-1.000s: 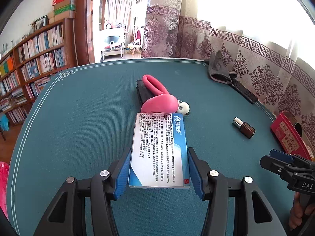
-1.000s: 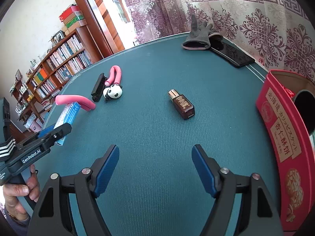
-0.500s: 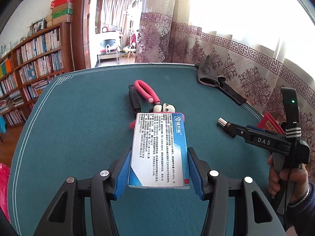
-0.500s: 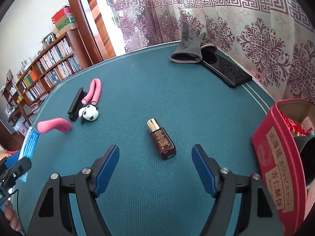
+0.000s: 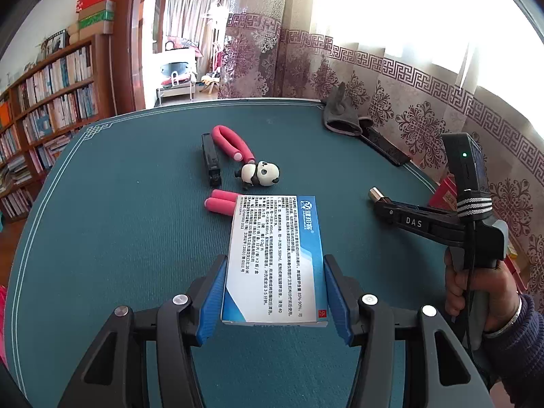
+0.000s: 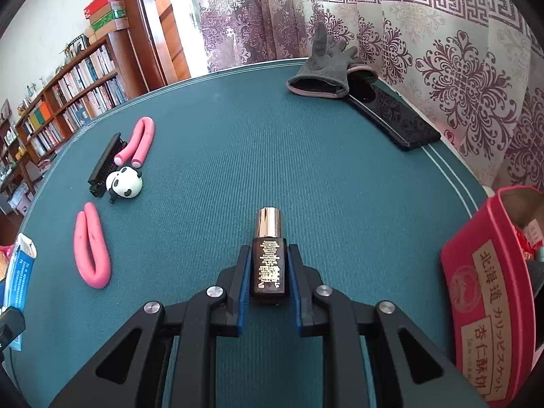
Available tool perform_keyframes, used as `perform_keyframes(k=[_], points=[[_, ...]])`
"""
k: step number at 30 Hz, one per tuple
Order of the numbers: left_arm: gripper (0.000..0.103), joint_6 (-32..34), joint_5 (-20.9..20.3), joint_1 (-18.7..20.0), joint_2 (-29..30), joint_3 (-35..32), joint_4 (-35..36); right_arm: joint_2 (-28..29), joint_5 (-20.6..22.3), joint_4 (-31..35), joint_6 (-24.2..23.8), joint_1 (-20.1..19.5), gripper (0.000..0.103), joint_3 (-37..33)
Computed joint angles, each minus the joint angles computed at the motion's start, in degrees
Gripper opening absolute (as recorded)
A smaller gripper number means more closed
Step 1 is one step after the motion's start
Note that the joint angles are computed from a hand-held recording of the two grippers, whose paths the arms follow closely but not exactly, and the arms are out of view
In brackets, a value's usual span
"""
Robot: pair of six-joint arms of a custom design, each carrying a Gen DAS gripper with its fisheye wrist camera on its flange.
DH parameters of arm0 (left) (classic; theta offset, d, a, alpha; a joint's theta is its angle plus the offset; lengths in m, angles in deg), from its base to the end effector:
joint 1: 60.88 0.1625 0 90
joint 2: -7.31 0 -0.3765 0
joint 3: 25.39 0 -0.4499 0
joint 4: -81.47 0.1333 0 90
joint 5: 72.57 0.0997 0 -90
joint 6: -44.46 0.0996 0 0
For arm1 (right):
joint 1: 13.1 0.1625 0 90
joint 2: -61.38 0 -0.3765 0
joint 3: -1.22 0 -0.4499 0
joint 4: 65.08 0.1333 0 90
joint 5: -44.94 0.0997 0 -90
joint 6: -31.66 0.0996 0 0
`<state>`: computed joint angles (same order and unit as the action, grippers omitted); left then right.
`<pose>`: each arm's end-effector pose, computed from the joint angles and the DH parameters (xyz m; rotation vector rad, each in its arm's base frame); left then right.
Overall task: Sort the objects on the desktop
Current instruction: 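Lift the medicine box with the left tool while the right tool grasps the brown bottle, then carry the medicine box and brown bottle into the red tin box and open both tools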
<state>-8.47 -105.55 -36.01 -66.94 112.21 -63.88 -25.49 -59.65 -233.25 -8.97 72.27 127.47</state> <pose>-0.2673 -0.3629 0.0552 0.3356 2.3071 -1.0012 0.0670 -0.5135 0.2403 0.6825 -2.4745 0.7070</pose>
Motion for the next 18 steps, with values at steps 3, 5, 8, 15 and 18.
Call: perform_keyframes(k=[3, 5, 8, 15, 18], points=[[0.056, -0.81, 0.03, -0.22, 0.19, -0.29, 0.95, -3.83, 1.98, 2.19, 0.61, -0.62, 0.022, 2.02], [0.056, -1.15, -0.28, -0.30, 0.40, -0.49, 1.38, -6.69, 3.37, 3.22, 0.46, -0.88, 0.022, 3.51], [0.056, -0.92, -1.17, -0.62, 0.96, -0.81, 1.00, -11.76, 5.62, 5.12, -0.21, -1.49, 0.022, 5.87], [0.056, -0.12, -1.38, -2.32, 3.19, -2.71, 1.14, -23.32, 10.81, 9.80, -1.87, -4.40, 0.022, 10.03], [0.056, 1.11, -1.85, -3.00, 4.57, -3.85, 0.58, -28.09, 12.95, 11.51, -2.39, -6.21, 0.022, 11.39]])
